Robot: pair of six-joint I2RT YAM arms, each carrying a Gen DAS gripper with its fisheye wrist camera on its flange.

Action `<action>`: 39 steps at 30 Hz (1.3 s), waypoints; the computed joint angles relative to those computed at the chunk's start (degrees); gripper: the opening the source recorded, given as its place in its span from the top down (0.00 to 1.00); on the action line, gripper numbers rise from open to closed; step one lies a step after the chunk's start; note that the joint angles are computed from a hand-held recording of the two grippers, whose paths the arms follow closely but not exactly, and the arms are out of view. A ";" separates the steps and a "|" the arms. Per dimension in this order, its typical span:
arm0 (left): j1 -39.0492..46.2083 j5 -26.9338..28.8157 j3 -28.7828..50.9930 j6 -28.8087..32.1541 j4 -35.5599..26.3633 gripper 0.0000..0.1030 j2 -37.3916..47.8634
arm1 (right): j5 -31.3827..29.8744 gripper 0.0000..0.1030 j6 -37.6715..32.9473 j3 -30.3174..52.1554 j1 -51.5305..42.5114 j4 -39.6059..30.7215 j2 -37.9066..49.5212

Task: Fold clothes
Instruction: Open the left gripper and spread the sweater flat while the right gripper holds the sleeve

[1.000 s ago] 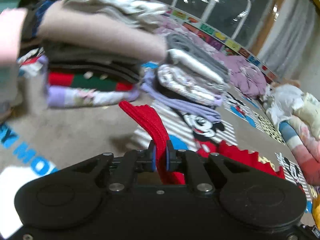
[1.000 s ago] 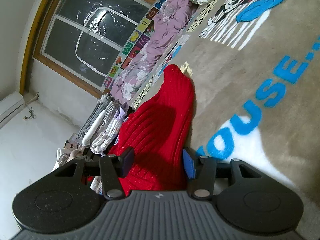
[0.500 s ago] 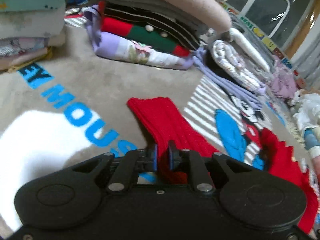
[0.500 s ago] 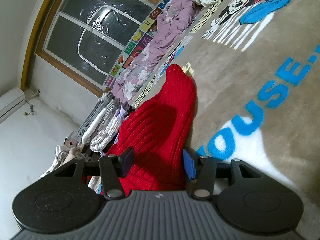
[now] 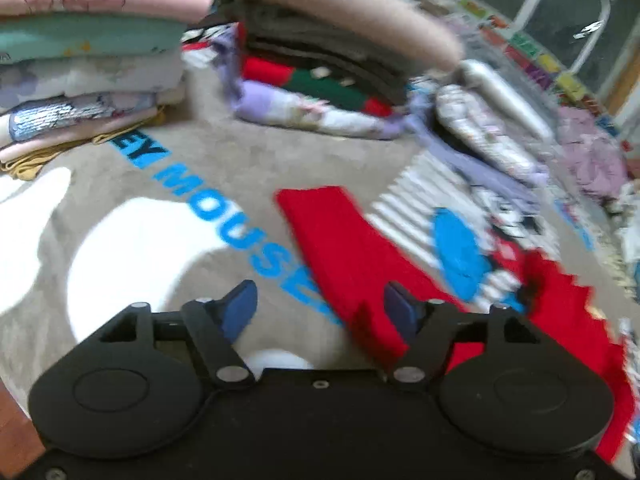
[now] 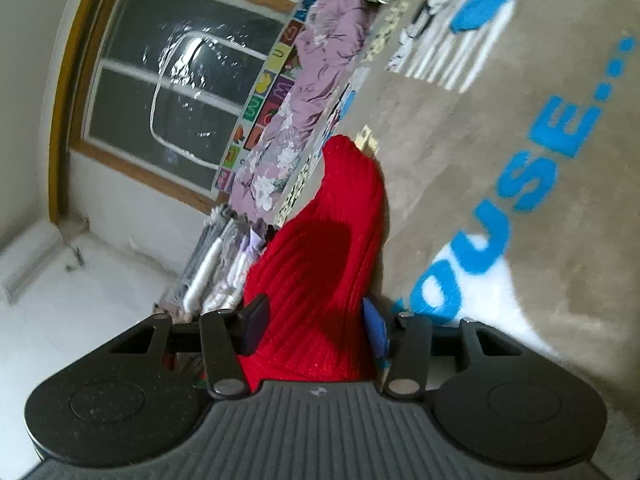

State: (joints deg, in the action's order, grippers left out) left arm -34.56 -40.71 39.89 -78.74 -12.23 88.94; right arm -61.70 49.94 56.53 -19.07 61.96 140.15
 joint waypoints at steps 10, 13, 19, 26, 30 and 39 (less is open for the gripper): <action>-7.55 1.93 6.41 13.76 27.71 0.23 18.64 | -3.19 0.55 10.43 5.56 -1.32 2.98 4.31; -9.16 -0.23 11.11 17.52 28.53 0.21 25.65 | -2.54 0.55 8.46 8.42 -1.07 0.11 4.62; -10.24 -3.48 15.33 26.29 28.76 0.11 30.33 | 1.43 0.55 5.44 19.39 1.54 -11.10 6.92; -8.13 1.04 11.13 24.64 35.86 0.11 28.65 | 3.25 0.57 -3.07 37.33 5.45 -32.76 10.95; -6.62 3.80 9.12 23.94 39.46 0.10 27.85 | 4.74 0.62 -1.11 44.36 6.78 -36.28 14.36; -6.10 5.38 8.57 25.14 40.89 0.08 27.75 | 8.67 0.79 -9.59 55.11 9.23 -51.66 16.45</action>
State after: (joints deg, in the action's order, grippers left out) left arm -40.66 -35.34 48.46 -53.60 28.66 116.69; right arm -53.03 40.35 111.64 -9.84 10.30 156.59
